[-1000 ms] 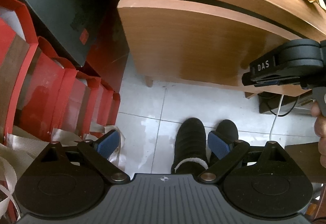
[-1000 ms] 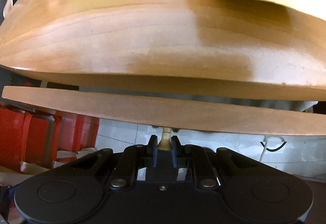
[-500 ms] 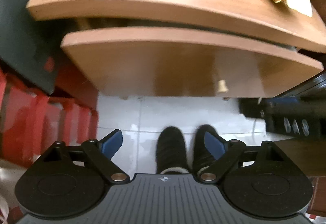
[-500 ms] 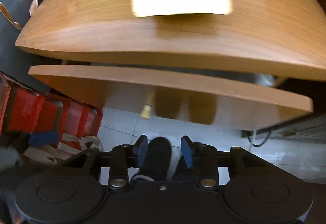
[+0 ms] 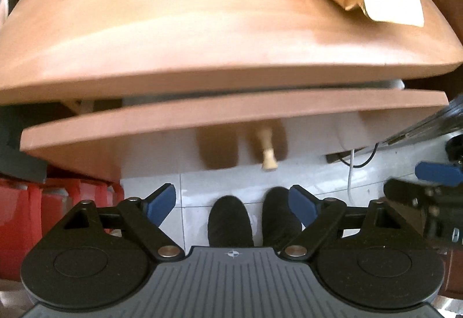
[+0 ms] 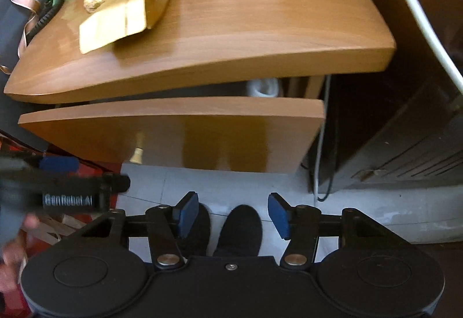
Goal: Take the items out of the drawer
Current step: 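Release the knob with the right tool while the left tool grasps the knob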
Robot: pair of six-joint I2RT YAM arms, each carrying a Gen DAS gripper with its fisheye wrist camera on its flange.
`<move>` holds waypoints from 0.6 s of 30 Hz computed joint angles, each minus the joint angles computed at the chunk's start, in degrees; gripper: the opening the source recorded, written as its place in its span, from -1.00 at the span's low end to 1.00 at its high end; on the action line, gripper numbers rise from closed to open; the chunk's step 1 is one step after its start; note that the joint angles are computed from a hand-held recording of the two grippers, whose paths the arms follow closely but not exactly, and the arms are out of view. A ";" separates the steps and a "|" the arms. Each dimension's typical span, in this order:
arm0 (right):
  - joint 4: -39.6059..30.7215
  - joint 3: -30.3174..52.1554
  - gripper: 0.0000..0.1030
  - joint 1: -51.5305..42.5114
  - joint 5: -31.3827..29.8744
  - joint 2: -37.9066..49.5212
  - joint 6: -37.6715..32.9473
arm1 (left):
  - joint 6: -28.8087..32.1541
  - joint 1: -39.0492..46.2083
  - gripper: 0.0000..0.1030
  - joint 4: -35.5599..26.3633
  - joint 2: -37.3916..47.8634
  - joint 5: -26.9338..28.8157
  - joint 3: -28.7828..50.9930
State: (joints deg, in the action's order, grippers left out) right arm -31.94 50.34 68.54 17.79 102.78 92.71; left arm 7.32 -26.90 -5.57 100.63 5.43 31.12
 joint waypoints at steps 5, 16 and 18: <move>2.10 -1.43 0.02 1.59 0.42 0.62 2.96 | -2.73 -1.35 0.34 -2.45 4.39 0.16 4.75; -0.50 -4.44 0.05 3.78 1.46 -4.14 4.51 | -8.37 -2.96 0.26 -3.72 8.35 1.08 8.33; -1.39 -4.08 0.06 4.36 1.77 -4.47 4.75 | -9.31 -3.35 0.26 -3.29 8.64 1.34 8.19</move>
State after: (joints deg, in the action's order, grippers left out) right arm -33.33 46.26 72.90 19.56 98.31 97.47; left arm -1.98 -30.25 -8.86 109.27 6.77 39.31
